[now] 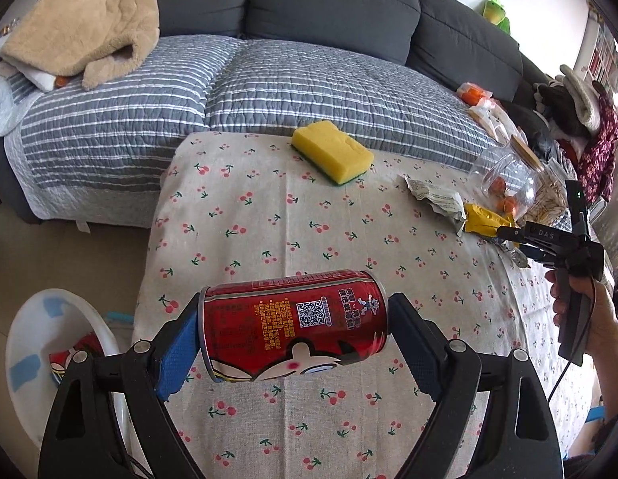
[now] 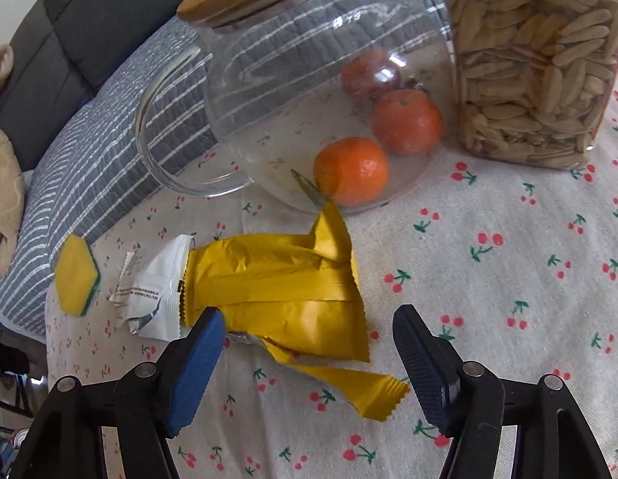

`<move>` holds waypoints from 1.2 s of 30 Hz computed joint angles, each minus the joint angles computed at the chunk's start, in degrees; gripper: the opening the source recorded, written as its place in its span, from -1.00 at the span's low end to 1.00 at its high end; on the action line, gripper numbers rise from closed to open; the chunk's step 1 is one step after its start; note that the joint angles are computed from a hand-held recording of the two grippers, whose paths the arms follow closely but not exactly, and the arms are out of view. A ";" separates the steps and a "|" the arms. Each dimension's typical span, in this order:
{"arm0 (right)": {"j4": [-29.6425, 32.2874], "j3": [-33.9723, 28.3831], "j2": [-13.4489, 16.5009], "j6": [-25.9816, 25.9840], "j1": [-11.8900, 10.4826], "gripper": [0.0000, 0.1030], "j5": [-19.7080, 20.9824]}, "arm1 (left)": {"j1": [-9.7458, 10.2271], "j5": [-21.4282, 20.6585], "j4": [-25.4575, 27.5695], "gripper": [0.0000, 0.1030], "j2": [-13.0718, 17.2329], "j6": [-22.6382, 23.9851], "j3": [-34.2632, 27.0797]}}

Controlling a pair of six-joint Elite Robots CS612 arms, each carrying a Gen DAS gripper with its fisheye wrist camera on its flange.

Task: Collect trash
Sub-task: 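Hold the red can in the left gripper while the right gripper grasps the yellow wrapper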

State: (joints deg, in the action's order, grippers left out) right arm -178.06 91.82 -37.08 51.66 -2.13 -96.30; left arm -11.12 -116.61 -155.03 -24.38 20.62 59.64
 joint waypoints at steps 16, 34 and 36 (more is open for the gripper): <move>10.32 -2.53 -1.24 -7.95 3.87 -0.15 -6.49 | 0.85 -1.82 0.04 0.75 -1.97 0.79 2.73; 9.80 3.58 -8.73 -7.31 9.22 -0.15 -8.15 | 4.21 -4.76 -5.04 0.75 -6.25 1.50 9.10; 10.30 3.15 -8.81 -7.82 9.90 -0.15 -8.01 | 4.66 -4.84 -5.17 0.75 -6.42 1.65 9.28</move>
